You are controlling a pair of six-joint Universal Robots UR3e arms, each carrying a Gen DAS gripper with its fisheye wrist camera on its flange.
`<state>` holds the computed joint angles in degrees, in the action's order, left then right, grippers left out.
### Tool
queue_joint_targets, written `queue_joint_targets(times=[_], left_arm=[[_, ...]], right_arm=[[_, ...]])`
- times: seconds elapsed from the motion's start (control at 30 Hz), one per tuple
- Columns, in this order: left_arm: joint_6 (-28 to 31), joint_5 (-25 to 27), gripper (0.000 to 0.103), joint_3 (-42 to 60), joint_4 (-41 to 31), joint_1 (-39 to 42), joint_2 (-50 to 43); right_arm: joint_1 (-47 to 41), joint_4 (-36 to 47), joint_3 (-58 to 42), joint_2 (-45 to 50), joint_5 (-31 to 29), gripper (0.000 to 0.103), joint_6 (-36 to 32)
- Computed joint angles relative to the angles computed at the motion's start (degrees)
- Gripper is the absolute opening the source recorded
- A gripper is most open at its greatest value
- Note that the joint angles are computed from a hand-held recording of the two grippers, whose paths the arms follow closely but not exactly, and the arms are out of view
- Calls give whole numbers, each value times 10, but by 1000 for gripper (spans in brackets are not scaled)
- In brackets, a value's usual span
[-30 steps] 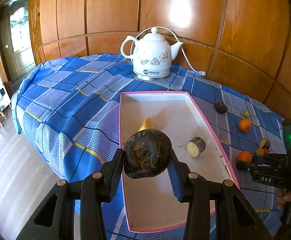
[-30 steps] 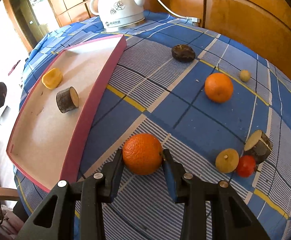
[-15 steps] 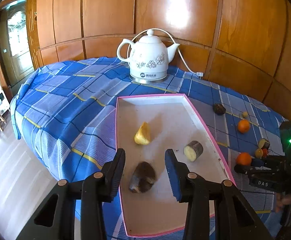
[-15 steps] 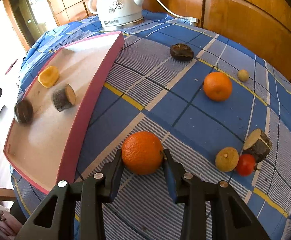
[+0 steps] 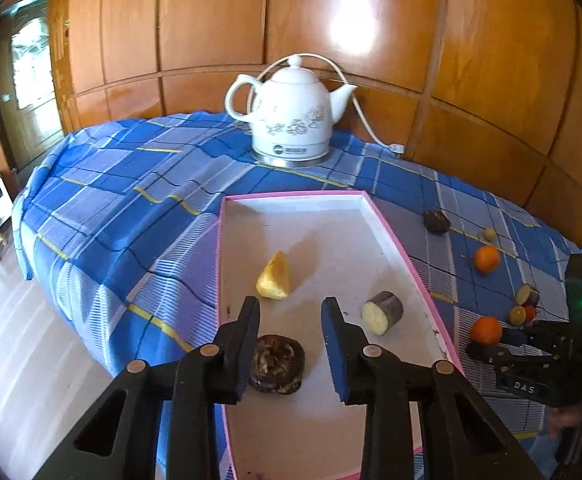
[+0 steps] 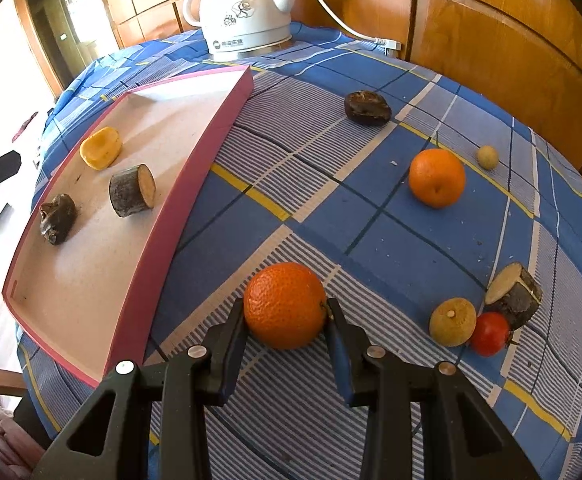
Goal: Organize fruits
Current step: 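Carry the orange into the pink tray and open the right tool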
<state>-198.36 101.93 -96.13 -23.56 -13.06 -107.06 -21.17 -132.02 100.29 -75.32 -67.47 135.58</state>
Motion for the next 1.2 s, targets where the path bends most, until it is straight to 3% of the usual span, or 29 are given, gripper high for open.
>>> queue_joint_targets(times=[0.07, 0.2, 0.5, 0.7, 0.93, 1.07, 1.2], left_arm=[[-4, 5, 37, -4, 0, -2, 3], [-18, 28, 56, -12, 9, -9, 9], [-31, 43, 73, -25, 16, -12, 23], [-34, 47, 77, -35, 19, -12, 29], [-44, 40, 79, -47, 16, -3, 37], [-48, 43, 79, -60, 21, 5, 44], [-57, 40, 80, -79, 23, 19, 56]], right_arm=[[-1, -4, 2, 1, 2, 38, 0], [-3, -11, 9, -2, 4, 38, -2], [-4, -21, 20, -8, 5, 37, 8], [-10, -5, 7, -10, 16, 37, 27], [-15, 46, -7, -59, 68, 37, 23], [-2, 163, -53, -73, 119, 37, -23], [44, 204, -76, -62, 121, 37, -41]])
